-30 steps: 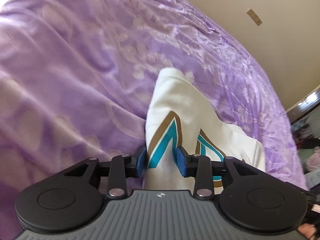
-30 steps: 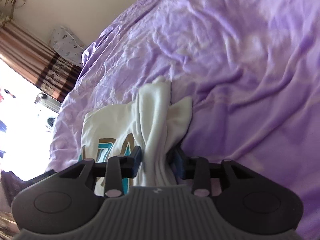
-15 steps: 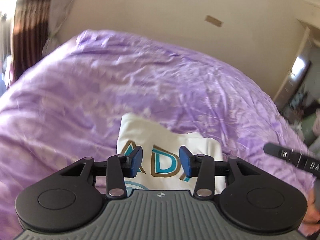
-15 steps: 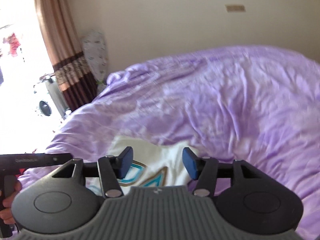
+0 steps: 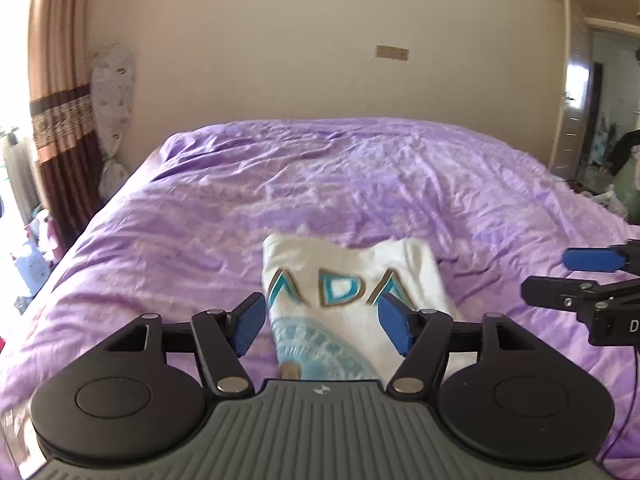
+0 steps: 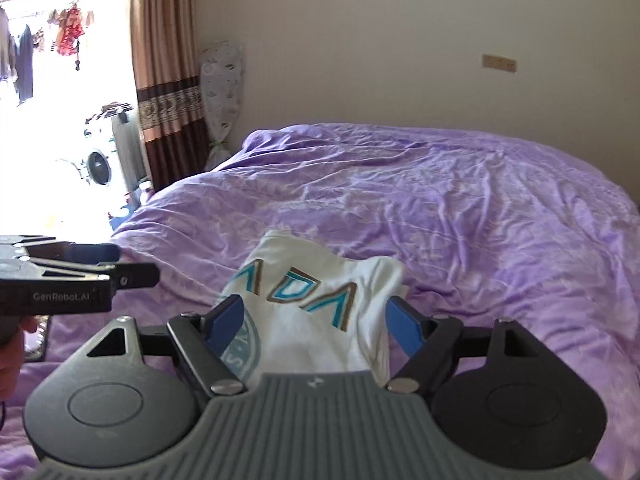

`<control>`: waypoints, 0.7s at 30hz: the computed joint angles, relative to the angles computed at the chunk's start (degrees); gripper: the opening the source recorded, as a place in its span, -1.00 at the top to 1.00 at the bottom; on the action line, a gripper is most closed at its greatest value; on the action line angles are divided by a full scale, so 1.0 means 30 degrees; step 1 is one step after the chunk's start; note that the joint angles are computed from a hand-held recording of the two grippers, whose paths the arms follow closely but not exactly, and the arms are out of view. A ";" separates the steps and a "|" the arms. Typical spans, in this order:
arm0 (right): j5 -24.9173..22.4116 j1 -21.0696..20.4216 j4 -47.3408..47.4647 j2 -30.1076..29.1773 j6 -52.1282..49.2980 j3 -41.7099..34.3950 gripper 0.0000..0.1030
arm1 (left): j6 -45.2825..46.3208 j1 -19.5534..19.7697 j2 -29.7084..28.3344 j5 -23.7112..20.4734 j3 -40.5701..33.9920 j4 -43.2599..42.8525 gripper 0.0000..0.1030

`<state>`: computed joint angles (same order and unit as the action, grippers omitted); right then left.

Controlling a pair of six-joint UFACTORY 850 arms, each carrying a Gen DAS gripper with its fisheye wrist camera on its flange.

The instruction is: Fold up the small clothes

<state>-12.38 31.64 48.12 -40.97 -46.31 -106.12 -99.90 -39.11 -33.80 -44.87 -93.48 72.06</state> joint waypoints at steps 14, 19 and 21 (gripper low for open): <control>0.1599 0.1024 -1.0762 0.0104 1.0837 0.2123 -0.57 | -0.0060 -0.0195 -0.0856 -0.0515 0.0217 -0.2757 -0.50; -0.0184 0.0936 -1.0810 -0.0851 1.1158 0.1017 -0.57 | 0.2048 0.0091 -0.1494 0.0082 -0.0529 -0.4994 -0.50; -0.0796 0.0944 -1.0983 -0.1177 1.1352 0.0615 -0.57 | 0.2899 0.0202 -0.1681 0.0391 -0.0750 -0.5924 -0.50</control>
